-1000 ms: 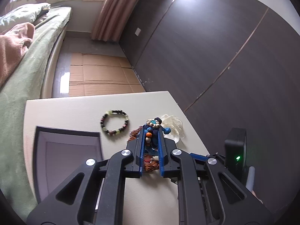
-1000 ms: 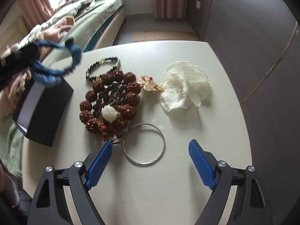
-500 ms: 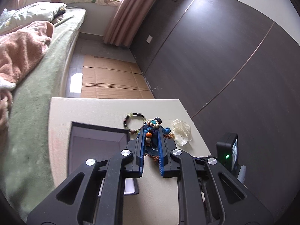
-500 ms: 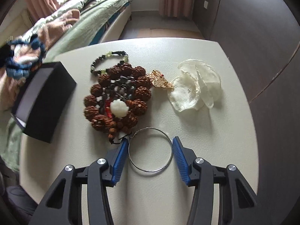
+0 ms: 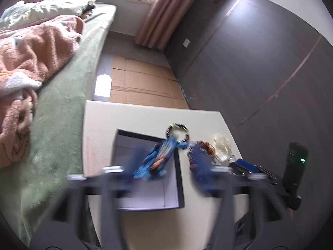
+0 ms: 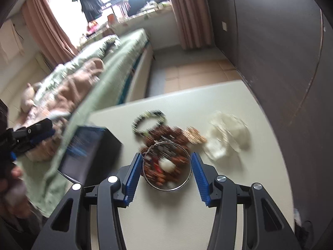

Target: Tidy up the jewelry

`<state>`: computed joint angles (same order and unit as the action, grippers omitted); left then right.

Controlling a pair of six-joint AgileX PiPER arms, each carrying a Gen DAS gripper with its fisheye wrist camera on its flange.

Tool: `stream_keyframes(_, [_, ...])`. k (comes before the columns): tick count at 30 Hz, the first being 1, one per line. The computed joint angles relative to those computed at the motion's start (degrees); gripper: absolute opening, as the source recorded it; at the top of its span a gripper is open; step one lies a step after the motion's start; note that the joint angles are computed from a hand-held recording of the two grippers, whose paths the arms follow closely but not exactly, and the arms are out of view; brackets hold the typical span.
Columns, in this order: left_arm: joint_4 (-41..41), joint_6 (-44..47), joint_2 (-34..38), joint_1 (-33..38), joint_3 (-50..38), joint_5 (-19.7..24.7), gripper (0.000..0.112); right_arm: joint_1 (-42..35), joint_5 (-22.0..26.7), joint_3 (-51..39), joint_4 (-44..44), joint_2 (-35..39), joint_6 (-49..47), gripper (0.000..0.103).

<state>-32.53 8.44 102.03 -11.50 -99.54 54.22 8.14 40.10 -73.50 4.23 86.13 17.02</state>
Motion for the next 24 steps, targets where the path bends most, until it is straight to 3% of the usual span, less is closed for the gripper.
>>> stream_keyframes(3, [0.78,-0.53,-1.53,0.49,1.31,-2.69,0.078,1.3,-0.45,-2.83,3.81,1.61,-3.33,0.048])
stream_keyframes(17, [8.2,-8.96,-1.96,3.59,2.07,-5.07,0.079,8.56,5.96,-23.78,17.12,15.42,-14.86,0.05])
stream_keyframes(19, [8.64,-10.04,-2.09,4.41,2.53,-5.42,0.079,8.7,8.39,-26.92,17.49,17.14,-15.16,0.061])
stream_keyframes(20, [8.8,-10.43,-2.1,4.71,2.72,-5.49,0.079,8.4,8.94,-27.47,17.79,17.12,-14.84,0.08])
stream_keyframes(21, [8.78,-10.52,-1.91,4.95,2.56,-5.4,0.079,8.08,7.92,-26.48,17.88,16.23,-14.44,0.091])
stream_keyframes(24, [9.16,-11.19,-1.8,4.77,2.56,-5.6,0.079,5.28,6.2,-22.51,17.92,11.83,-12.93,0.091])
